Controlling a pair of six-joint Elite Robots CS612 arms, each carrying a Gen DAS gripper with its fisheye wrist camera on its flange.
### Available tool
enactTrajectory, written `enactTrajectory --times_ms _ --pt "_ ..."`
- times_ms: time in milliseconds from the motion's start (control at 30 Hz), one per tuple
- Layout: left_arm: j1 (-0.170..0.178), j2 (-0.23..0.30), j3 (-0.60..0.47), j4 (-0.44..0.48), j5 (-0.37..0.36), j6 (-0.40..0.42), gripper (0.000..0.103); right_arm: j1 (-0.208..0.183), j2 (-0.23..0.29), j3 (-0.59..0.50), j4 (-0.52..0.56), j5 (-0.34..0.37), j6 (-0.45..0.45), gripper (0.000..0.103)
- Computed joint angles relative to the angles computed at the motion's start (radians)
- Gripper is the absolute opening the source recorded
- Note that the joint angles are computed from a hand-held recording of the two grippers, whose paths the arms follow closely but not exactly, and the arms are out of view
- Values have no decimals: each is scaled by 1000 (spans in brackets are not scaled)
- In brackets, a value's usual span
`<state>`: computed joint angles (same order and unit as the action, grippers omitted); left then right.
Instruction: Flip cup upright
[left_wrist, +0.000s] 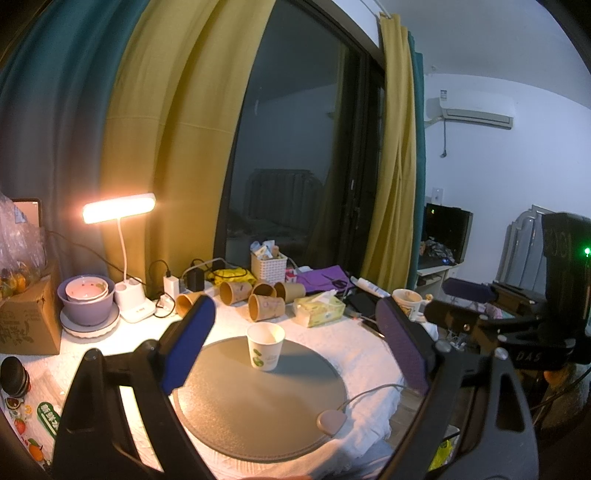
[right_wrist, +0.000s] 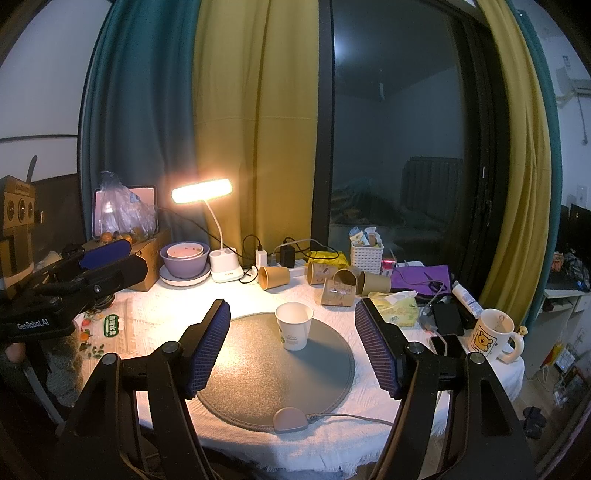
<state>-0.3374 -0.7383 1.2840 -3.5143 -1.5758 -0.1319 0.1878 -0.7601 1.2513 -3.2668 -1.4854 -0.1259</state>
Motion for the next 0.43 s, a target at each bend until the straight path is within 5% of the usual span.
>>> enactTrajectory --times_ms 433 --pt "-3 8 1 -16 -3 27 90 0 4 -4 5 12 5 73"
